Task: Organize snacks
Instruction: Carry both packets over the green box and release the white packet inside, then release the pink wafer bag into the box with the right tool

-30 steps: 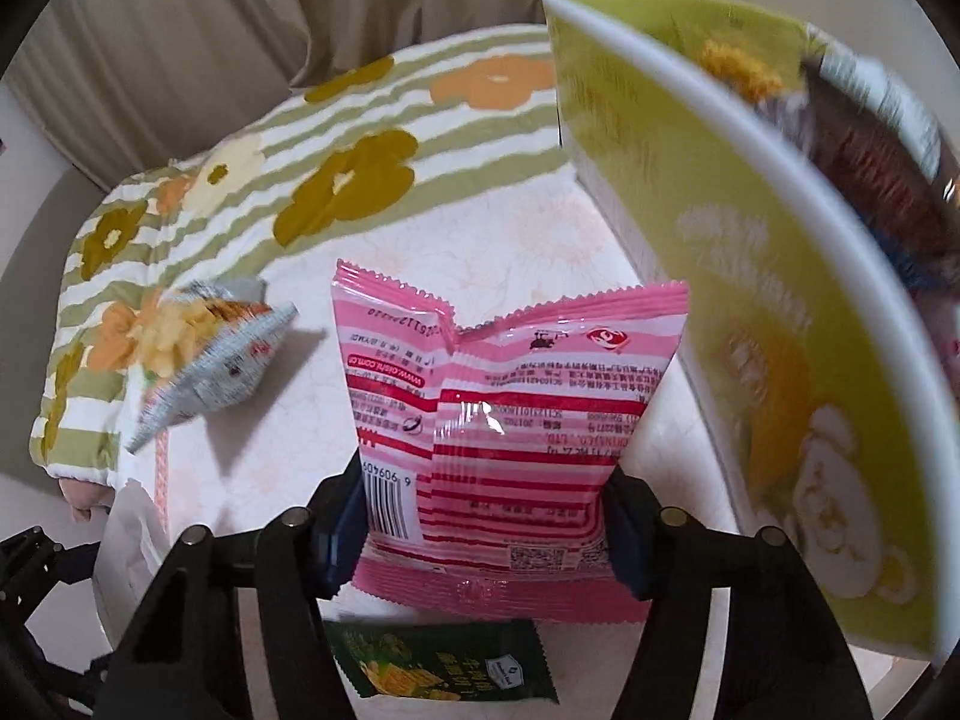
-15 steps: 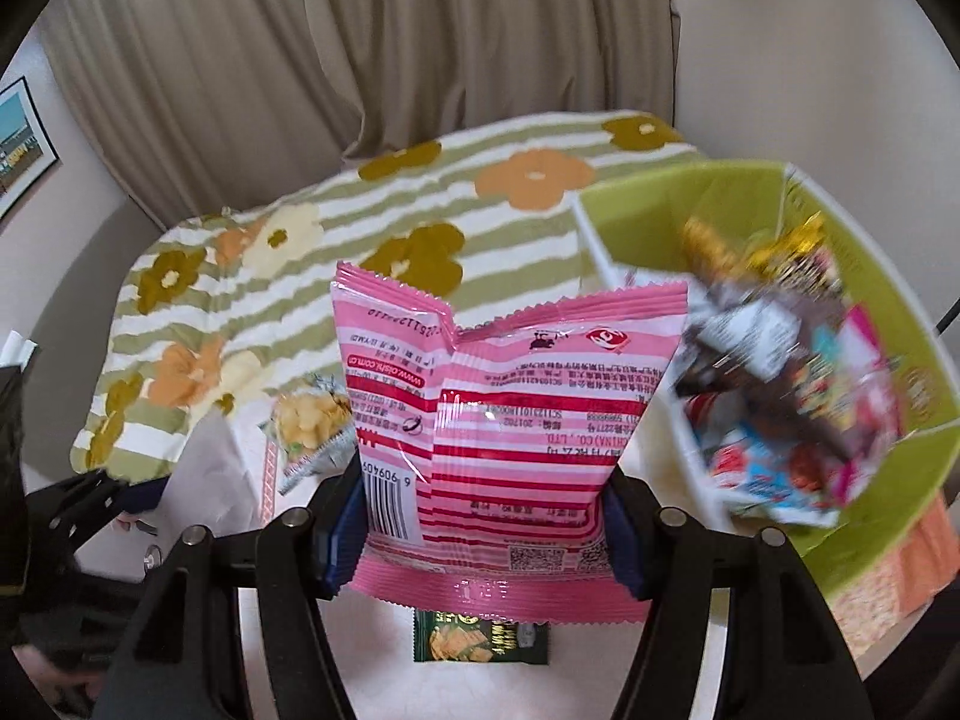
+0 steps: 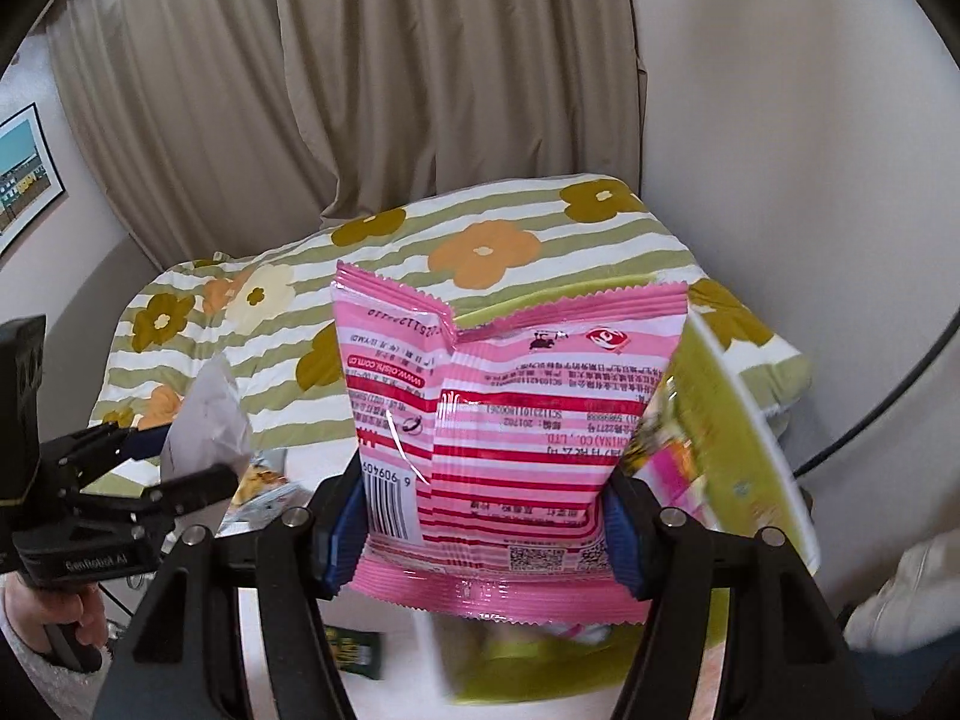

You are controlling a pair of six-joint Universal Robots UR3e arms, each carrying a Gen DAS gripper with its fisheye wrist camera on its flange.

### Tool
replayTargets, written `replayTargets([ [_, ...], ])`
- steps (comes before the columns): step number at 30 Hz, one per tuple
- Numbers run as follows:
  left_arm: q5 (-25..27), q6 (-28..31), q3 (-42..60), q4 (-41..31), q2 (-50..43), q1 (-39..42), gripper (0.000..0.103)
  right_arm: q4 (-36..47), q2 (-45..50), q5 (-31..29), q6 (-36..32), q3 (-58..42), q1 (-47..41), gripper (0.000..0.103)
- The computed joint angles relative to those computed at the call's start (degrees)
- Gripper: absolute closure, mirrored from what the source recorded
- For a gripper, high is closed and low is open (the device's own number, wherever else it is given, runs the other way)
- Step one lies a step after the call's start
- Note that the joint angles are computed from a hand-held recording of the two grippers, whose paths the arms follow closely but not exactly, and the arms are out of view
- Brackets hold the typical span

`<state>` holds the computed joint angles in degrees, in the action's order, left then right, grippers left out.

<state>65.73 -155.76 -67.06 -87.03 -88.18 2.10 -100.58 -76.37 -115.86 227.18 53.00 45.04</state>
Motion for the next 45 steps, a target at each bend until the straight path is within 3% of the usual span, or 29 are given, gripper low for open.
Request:
replayTargets([
  [4,5.63,-13.44,7.78,6.04,-9.32,-11.06,0.038,-6.96,-9.39,6.35,-10.24,12.89,-8.24,0.042],
  [7,8.55,-20.98,17.3,5.07,-17.55,-16.55,0.038,-8.98,-13.82,11.21,-16.12,18.2,-14.15,0.042],
  [12,12.39,-28.59,31.29,2.46,-29.17,-21.81,0.037,-10.75,-19.3,19.04,-23.83,24.87,-23.29,0.042],
  [14,13.95,-30.03,36.41,2.25,-33.56,-23.46,0.029,-11.36,-20.28,20.96,-25.27,26.67,-25.32,0.042],
  [16,15.5,-30.54,41.71,-0.27,-37.39,-24.5,0.006,-12.05,-20.78,22.91,-26.74,28.27,-27.43,0.042],
  [19,17.05,-31.15,38.65,1.14,-36.43,-24.81,0.004,-13.13,-21.41,25.36,-27.98,30.36,-29.52,0.042],
  [25,16.66,-32.11,22.72,7.44,-27.63,-22.48,0.004,-13.09,-20.53,28.06,-31.04,30.6,-31.77,0.042],
  [32,18.34,-32.01,17.6,8.83,-23.66,-20.71,0.004,-10.12,-15.03,29.53,-33.76,25.07,-33.38,0.04],
  [33,18.45,-32.03,17.02,8.99,-23.15,-20.51,0.004,-10.03,-14.27,29.64,-34.01,24.5,-33.35,0.039],
  [34,18.64,-32.16,16.19,9.21,-22.46,-20.31,0.004,-10.52,-13.96,29.7,-34.13,24.54,-33.32,0.028],
  [35,18.76,-32.33,15.57,9.4,-21.91,-20.21,0.004,-11.37,-13.99,29.83,-34.2,24.98,-33.34,0.008],
  [36,18.75,-32.4,14.63,9.56,-21.08,-20.0,0.004,-12.7,-14.61,30.33,-34.41,26.22,-33.53,0.001],
  [40,19.5,-32.87,5.88,11.8,-14.44,-19.28,0.004,-19.51,-19.65,31.48,-34.38,33.72,-33.78,0.0],
  [45,21.48,-33.55,-2.53,13.08,-7.65,-18.33,0.004,-20.73,-21.75,31.65,-34.32,36.04,-32.43,0.0],
])
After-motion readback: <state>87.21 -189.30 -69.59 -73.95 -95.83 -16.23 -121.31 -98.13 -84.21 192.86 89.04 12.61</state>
